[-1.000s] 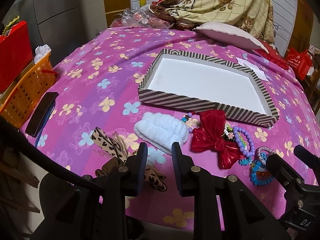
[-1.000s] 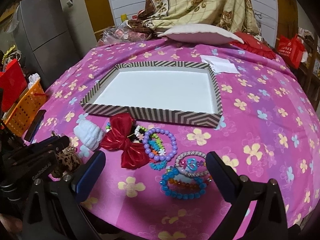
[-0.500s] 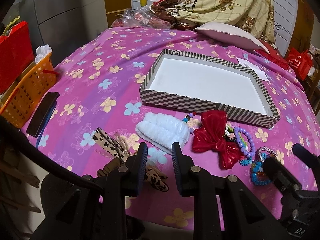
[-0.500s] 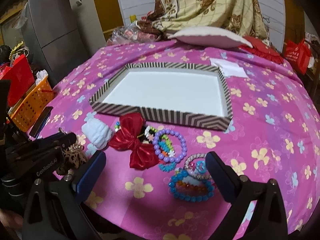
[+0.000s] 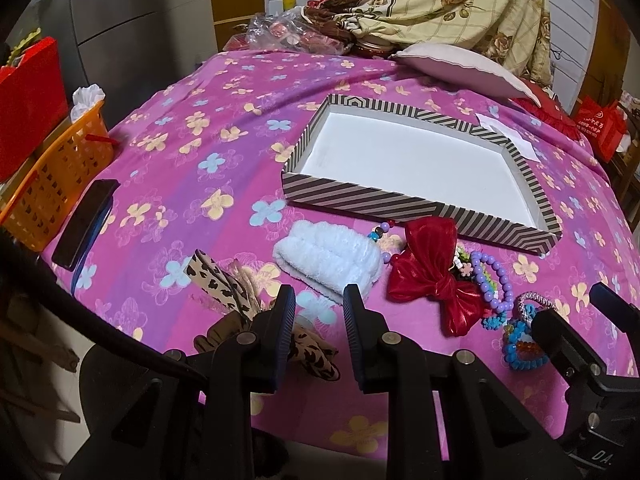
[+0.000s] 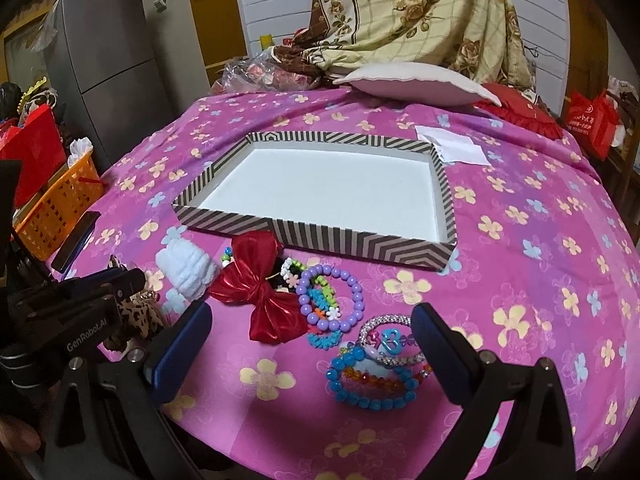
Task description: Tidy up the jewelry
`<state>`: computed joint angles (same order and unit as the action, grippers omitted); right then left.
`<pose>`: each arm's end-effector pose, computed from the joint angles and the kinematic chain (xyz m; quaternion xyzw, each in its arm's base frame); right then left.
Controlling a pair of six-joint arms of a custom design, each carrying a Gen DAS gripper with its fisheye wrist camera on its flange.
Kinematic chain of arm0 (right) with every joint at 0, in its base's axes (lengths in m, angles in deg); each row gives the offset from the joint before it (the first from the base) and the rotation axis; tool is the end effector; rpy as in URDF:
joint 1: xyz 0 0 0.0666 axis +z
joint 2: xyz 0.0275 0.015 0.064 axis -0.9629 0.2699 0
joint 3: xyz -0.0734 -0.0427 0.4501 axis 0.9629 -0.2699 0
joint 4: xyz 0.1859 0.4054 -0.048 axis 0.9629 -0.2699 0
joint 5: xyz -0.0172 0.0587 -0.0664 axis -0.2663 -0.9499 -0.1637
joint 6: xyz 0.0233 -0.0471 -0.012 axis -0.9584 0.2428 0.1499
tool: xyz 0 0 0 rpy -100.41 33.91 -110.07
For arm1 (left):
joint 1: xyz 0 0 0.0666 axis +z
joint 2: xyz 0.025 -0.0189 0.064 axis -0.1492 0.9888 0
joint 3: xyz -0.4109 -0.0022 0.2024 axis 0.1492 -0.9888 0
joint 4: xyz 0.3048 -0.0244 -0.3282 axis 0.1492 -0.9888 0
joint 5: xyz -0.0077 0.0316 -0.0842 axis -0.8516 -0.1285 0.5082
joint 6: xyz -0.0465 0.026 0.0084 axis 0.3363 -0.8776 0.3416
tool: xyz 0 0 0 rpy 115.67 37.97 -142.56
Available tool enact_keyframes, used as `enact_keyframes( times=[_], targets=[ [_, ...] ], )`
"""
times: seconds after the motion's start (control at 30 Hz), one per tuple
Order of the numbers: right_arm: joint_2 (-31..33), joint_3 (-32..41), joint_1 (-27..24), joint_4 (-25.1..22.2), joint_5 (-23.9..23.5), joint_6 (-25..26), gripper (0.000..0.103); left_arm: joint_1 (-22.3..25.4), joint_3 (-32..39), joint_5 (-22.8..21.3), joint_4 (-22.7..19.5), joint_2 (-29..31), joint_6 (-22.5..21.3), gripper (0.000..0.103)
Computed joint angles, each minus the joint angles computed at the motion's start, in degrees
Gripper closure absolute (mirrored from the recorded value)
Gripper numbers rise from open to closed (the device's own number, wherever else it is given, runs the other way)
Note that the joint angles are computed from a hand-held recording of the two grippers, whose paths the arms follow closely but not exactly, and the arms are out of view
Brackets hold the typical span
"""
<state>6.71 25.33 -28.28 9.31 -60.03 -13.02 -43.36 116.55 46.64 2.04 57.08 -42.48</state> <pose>0.3646 0.3592 0.5946 -0.0079 0.9330 0.0806 0.3507 0.3843 -0.2528 0.5794 -0.0162 0.9501 -0.0026 0.3116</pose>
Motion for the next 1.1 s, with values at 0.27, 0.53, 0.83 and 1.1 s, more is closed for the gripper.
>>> enact_keyframes(
  times=[0.27, 0.53, 0.83, 1.1],
  targets=[
    [0.1, 0.1, -0.8, -1.6, -2.5, -3.0, 0.001, -0.1, -0.3, 0.4, -0.2, 0.1, 0.2, 0.057],
    [0.5, 0.3, -0.7, -2.5, -2.5, -2.8, 0.001, -0.2, -0.2, 0.7, -0.5, 0.2, 0.5, 0.057],
    [1.0, 0.4, -0.7, -3.3, -2.7, -3.0, 0.001, -0.4, -0.1, 0.4, -0.7, 0.3, 1.2, 0.057],
    [0.8, 0.3, -0.7, -3.2, -2.7, -3.1, 0.001, -0.2, -0.2, 0.6, -0.8, 0.2, 1.1, 0.057]
  ],
)
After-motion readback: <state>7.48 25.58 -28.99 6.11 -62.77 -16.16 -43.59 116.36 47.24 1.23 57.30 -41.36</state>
